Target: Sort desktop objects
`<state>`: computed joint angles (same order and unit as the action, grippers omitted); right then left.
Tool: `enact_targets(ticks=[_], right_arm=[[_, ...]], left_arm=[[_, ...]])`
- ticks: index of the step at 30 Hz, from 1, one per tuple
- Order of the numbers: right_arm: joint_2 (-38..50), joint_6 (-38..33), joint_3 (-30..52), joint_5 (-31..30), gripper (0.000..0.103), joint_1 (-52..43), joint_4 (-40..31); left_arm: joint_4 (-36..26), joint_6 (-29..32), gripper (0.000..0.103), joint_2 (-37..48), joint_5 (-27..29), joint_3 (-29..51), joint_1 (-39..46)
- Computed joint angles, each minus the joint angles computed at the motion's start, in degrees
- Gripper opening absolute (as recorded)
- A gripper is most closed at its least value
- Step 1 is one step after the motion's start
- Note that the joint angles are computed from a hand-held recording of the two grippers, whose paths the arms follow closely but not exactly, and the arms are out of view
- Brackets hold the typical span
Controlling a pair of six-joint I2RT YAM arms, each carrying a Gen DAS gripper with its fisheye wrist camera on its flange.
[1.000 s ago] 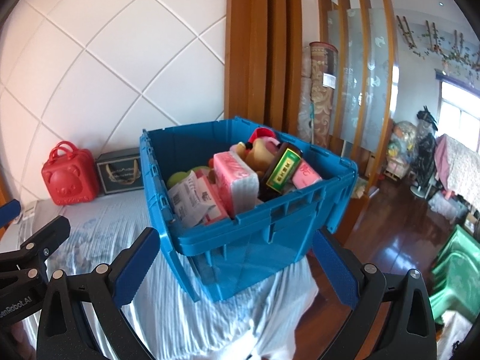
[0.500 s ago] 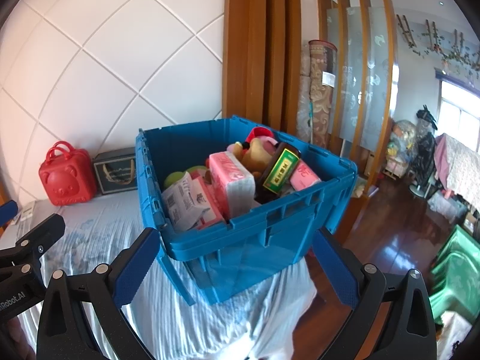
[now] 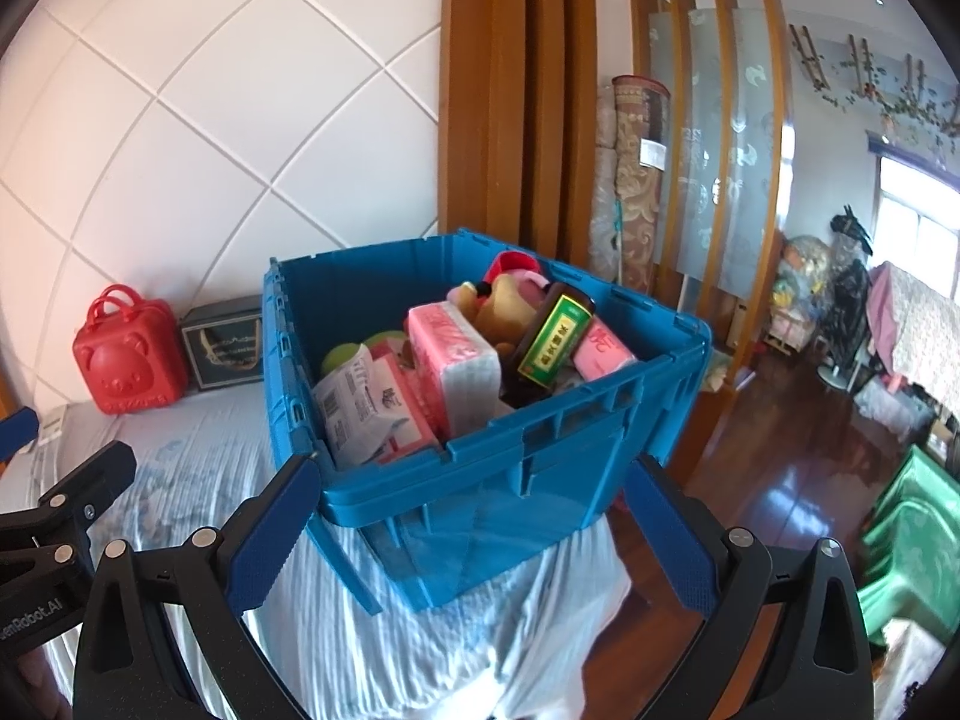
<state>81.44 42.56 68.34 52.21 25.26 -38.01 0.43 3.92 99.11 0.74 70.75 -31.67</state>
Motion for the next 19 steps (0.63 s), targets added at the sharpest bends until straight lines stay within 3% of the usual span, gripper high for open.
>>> enact_targets(ticks=[19], right_arm=[[-1.9,-1.8,-1.5,-1.8,0.103,-2.7,1.7]], left_arm=[[0.7,0.1,0.101,1.2,-0.3,1.1,-1.2]])
